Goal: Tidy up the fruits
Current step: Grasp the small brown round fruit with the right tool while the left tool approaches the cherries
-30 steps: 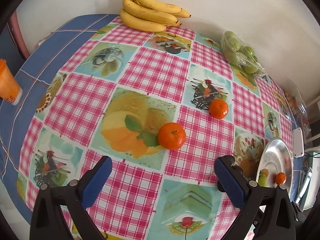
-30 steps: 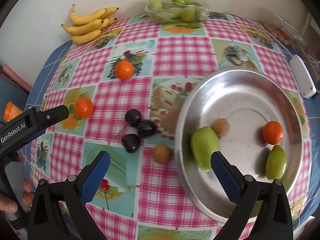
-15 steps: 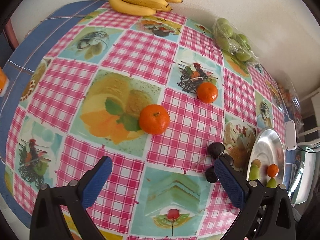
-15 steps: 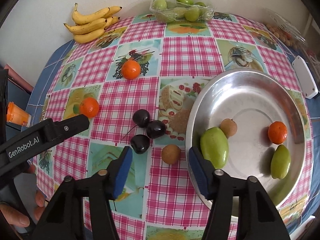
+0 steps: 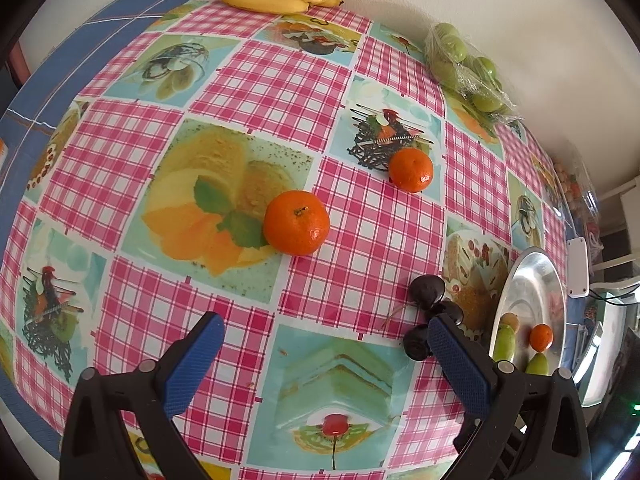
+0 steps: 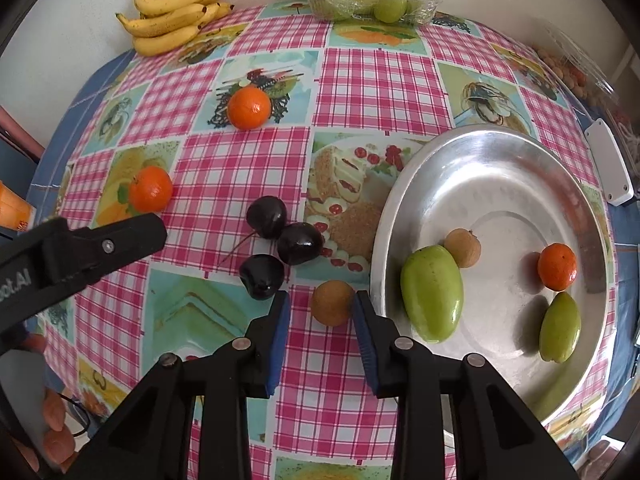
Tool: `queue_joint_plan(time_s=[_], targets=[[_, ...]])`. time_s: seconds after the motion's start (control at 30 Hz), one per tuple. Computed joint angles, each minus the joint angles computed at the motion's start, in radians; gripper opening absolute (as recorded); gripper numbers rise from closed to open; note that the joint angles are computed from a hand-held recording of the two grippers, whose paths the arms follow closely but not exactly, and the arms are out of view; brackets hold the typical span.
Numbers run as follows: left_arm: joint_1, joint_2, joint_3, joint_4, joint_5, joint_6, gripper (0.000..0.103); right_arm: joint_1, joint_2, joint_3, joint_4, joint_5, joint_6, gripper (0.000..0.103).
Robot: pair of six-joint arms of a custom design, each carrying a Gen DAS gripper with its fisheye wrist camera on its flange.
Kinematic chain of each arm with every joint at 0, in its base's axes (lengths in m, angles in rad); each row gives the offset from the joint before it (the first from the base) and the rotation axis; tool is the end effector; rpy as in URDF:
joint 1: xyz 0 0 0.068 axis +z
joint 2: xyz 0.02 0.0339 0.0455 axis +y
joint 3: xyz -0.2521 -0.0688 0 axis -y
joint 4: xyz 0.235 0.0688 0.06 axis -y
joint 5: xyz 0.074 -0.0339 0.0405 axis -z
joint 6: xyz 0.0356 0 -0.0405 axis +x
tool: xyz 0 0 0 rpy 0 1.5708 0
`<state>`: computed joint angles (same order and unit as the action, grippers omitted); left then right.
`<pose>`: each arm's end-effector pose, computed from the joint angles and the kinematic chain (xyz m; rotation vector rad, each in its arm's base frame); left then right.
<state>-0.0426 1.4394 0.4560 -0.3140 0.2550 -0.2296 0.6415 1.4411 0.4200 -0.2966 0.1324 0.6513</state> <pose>0.1959 -0.0173 0.0966 -0.2181 2.8688 -0.4190 0.1540 0.1091 0.0886 0.0381 2.8595 0.0678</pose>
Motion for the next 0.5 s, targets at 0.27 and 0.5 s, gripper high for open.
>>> queue_joint_plan(time_s=[0.27, 0.5], targets=[[-0.016, 0.01, 0.003, 0.005, -0.002, 0.002, 0.103, 0.023, 0.066, 0.02, 0.009, 0.046, -0.003, 0.03], [-0.015, 0.023, 0.005, 0.01, -0.001, 0.002, 0.103, 0.066, 0.114, 0.047, -0.004, 0.101, -0.002, 0.029]])
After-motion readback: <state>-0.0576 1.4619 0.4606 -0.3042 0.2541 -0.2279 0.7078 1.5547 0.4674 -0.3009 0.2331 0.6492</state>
